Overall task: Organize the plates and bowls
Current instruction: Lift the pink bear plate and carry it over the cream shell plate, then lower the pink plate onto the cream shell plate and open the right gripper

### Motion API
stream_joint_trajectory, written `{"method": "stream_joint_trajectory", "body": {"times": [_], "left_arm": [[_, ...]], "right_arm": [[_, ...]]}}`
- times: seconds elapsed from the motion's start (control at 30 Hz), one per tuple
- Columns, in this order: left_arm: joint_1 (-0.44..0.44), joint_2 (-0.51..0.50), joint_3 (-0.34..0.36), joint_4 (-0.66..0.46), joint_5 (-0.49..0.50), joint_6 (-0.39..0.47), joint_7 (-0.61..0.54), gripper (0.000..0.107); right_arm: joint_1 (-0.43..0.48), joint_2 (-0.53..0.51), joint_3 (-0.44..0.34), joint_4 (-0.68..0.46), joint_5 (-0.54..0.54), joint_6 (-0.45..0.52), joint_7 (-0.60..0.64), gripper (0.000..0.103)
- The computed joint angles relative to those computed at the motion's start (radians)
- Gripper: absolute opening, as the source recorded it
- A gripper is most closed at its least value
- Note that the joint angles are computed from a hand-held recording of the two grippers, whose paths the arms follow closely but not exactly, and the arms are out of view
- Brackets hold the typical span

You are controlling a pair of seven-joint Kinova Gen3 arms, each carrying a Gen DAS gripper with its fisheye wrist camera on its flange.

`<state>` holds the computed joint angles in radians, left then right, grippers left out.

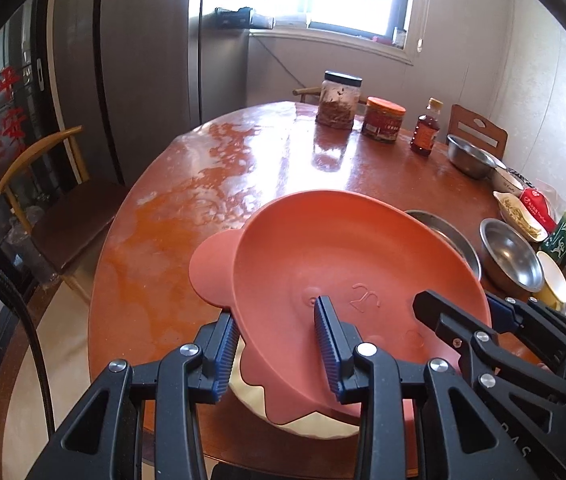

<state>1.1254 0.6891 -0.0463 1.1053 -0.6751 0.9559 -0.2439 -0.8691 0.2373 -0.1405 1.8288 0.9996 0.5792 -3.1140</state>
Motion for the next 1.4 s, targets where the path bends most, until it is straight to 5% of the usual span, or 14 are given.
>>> {"method": "stream_joint_trajectory", "body": {"times": [0.4, 1.4], "left_arm": [[-0.043, 0.024, 0.019, 0.014, 0.065, -0.035, -0.062, 0.037], [-0.043, 0.049, 0.003, 0.002, 0.104, -0.036, -0.103, 0.038]], "right_arm": [[0.001, 0.086, 0.045, -0.037, -0.162, -0.037, 0.152, 0.034], [-0.049, 0.116, 0.101, -0.041, -0.173, -0.038, 0.144, 0.036]]}}
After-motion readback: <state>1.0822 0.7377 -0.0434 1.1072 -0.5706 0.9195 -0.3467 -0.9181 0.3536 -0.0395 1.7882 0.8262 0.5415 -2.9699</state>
